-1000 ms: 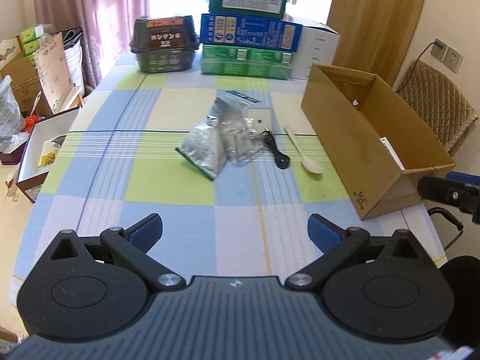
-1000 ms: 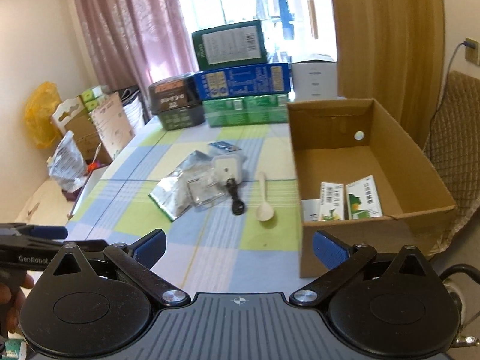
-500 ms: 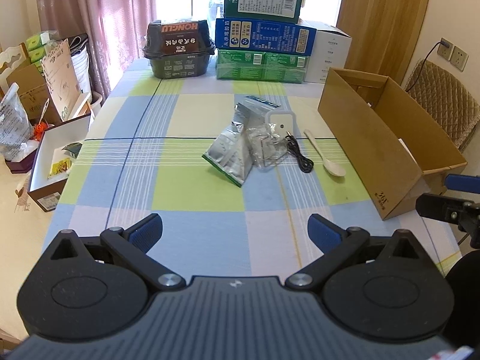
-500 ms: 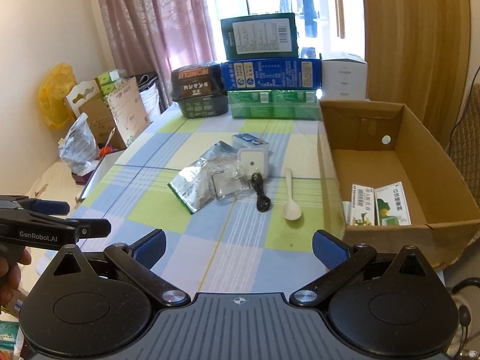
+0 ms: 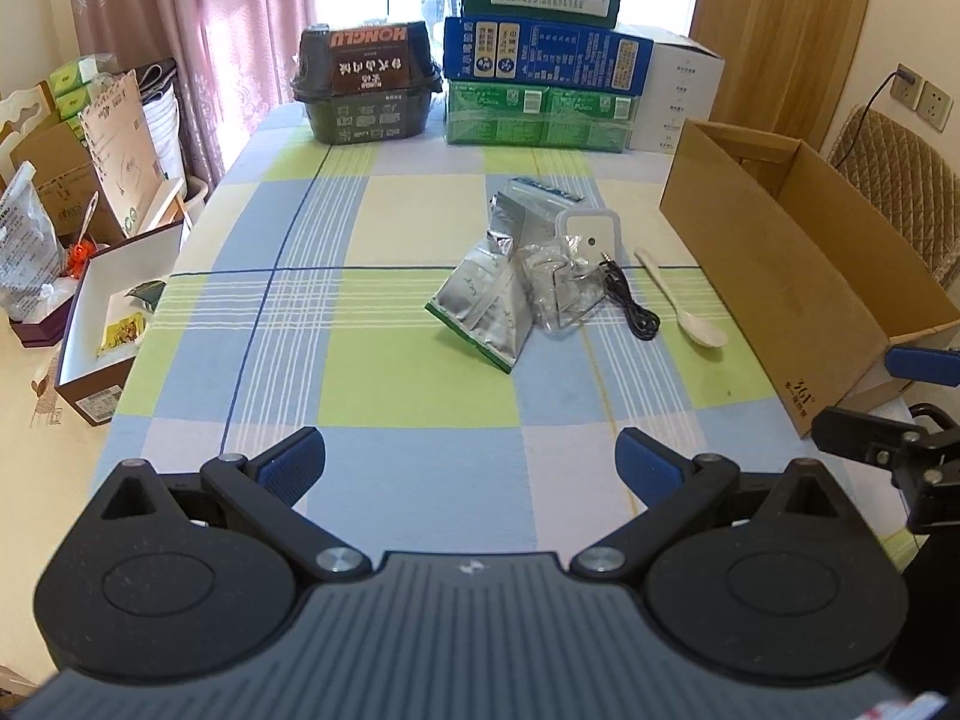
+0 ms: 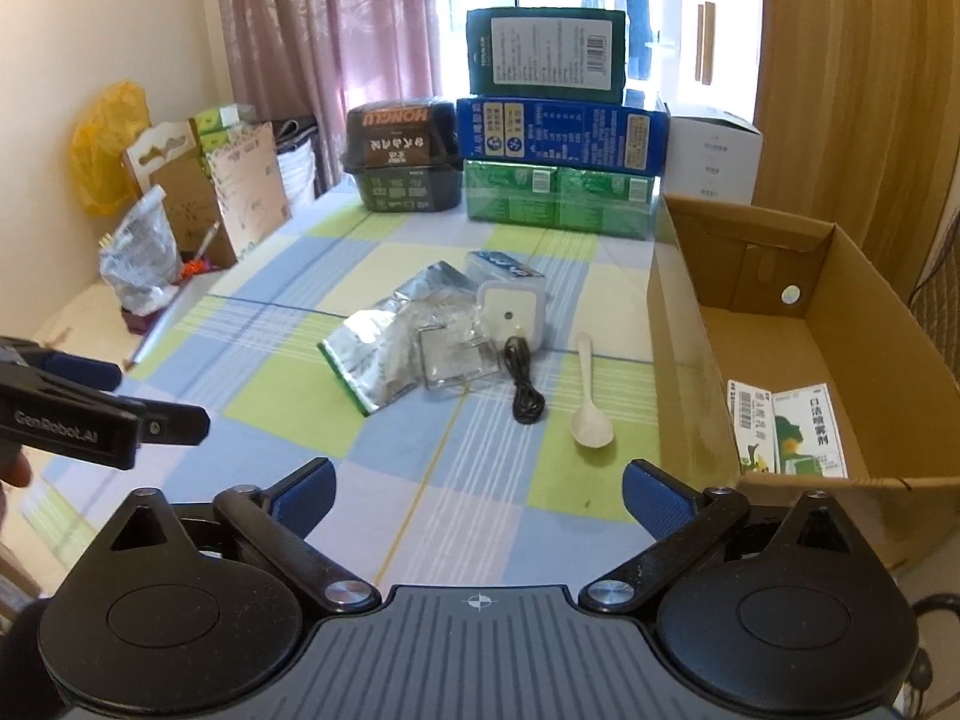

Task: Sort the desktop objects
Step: 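Withdraw both tools from the cardboard box back over the table, then move the right gripper to the white plastic spoon and close on it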

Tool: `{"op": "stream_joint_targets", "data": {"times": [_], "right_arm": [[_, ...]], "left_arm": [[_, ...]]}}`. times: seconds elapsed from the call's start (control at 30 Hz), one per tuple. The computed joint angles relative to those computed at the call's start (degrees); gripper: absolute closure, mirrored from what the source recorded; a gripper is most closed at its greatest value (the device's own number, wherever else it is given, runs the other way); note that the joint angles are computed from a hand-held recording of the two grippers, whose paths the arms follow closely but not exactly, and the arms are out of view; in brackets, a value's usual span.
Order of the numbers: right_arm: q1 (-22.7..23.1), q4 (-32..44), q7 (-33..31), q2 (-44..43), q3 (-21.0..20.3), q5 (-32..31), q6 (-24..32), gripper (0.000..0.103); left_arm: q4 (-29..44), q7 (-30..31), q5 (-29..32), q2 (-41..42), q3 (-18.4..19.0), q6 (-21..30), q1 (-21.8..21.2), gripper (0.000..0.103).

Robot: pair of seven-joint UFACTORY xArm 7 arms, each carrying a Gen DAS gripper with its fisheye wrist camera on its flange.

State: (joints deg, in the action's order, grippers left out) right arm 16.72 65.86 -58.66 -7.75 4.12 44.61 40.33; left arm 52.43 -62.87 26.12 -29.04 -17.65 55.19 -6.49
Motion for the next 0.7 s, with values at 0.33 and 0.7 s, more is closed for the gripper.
{"op": "stream_joint_targets", "data": {"times": [0.33, 0.7], "right_arm": [[1.54, 0.64, 1.85, 8.86, 3.87, -2.47, -15.32, 0.043], [0.38, 6.77, 12.1, 22.39, 7.34, -18.25, -27.89, 0.054]], "left_arm": [[-1.65, -0.28, 1.77, 4.19, 2.29, -6.39, 1.61, 0.002], [-1.54, -2.18, 5.8, 12.44, 4.77, -16.41, 2.99, 0.003]]}}
